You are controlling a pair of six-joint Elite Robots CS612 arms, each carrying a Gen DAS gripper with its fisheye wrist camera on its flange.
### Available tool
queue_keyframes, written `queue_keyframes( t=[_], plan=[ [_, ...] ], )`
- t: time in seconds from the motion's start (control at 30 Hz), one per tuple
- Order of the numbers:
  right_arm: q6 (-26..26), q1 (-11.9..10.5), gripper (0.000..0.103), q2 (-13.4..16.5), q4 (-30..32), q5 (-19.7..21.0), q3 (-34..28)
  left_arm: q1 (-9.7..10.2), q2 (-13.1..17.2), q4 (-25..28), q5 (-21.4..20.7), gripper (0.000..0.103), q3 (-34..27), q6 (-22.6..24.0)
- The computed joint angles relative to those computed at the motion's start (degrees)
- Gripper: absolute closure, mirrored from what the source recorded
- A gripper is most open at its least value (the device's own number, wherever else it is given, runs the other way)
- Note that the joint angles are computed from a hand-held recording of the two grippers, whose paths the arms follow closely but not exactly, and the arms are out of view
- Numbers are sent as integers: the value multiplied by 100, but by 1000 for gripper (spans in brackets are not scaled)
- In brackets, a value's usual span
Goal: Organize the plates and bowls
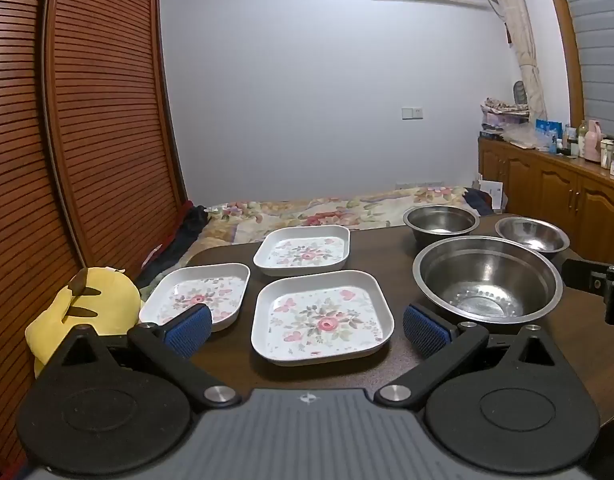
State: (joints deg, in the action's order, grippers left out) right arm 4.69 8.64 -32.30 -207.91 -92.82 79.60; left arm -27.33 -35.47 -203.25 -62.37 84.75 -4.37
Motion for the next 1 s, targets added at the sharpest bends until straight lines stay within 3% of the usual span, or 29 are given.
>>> queue_keyframes(
  t=[1.0],
  plan=[
    [-11, -7, 0, 23, -115, -76, -10, 5, 1, -97, -78, 0, 20, 31]
  ],
)
